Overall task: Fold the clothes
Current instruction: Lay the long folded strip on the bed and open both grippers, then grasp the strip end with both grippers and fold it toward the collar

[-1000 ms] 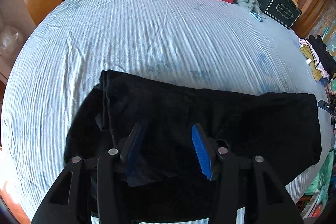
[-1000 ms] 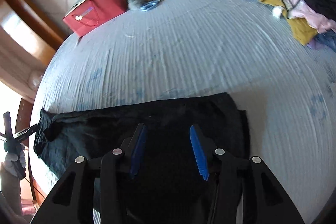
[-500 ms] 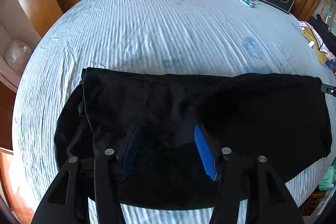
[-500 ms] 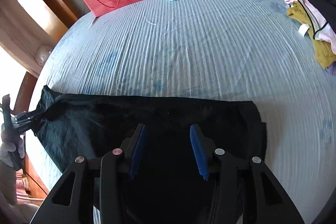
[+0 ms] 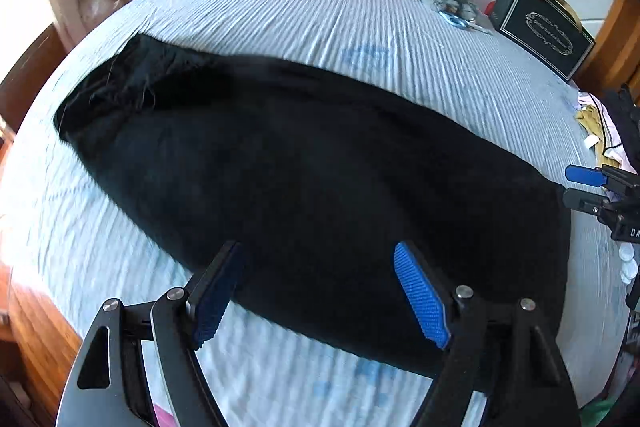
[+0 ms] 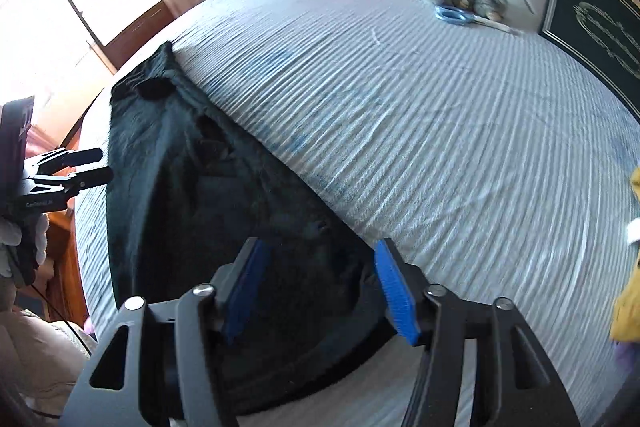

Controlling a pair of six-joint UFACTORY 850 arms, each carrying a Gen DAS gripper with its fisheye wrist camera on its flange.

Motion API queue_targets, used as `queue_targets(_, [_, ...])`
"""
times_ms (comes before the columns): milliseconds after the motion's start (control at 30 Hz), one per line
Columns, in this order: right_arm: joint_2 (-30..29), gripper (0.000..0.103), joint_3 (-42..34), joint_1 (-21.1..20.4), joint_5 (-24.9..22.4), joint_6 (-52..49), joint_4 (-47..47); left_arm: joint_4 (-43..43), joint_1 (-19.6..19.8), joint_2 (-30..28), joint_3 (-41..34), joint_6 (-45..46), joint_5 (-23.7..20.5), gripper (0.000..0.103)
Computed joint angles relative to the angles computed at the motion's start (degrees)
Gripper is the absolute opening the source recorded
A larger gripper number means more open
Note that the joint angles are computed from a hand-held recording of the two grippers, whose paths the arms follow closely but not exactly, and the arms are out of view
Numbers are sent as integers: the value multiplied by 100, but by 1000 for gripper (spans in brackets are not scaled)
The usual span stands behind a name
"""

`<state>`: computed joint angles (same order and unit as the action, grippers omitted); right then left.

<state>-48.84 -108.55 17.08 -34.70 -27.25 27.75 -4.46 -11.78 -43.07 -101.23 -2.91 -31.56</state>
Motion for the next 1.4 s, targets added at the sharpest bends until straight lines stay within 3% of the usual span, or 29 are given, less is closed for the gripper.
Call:
queue_targets(100, [134,75,239,-107,-216,-1060,326,318,-399,370,650,-966,8,79])
queue_targets(200, [306,90,530,-154,-256,-1646,443,600,-714,705,1168,-1672,174,79])
queue_targets(433, [572,91,971,-305,-334,-2306,566,1356,-1078,1226,2005,-3198,687,79])
queue_targets(533, [554,91,970,-343,-420,-2781,578,1862,-1249,1289,2089,-3984,525,79])
queue_targets(867, [-277,91,-84,-491,-1468,-4016,876,3526,-1799,822,1647,-6826,-412,80])
queue_targets(967, [-298,91,-32,-481,-1471,-4310,1036,3596,-1834,789,1589,-7009,-551,80])
queue_targets(1133, [-184,90,226,-410,-1165,-4698,1268,3710,-1796,895,1806,-7349,-249,81])
queue_targets(1200, [-139,85,299,-386,-1044,-4738,1264,3333,-1760,985,1876,-7004,-66,81])
queue_targets(1333, [-141,79,280,-395,-1068,-4662,1256,3539,-1843,881,1756,-6913,-232,81])
queue_targets(1400, [-61,72,414,-366,-859,-4765,1243,3450,-1844,817,1654,-6823,-273,81])
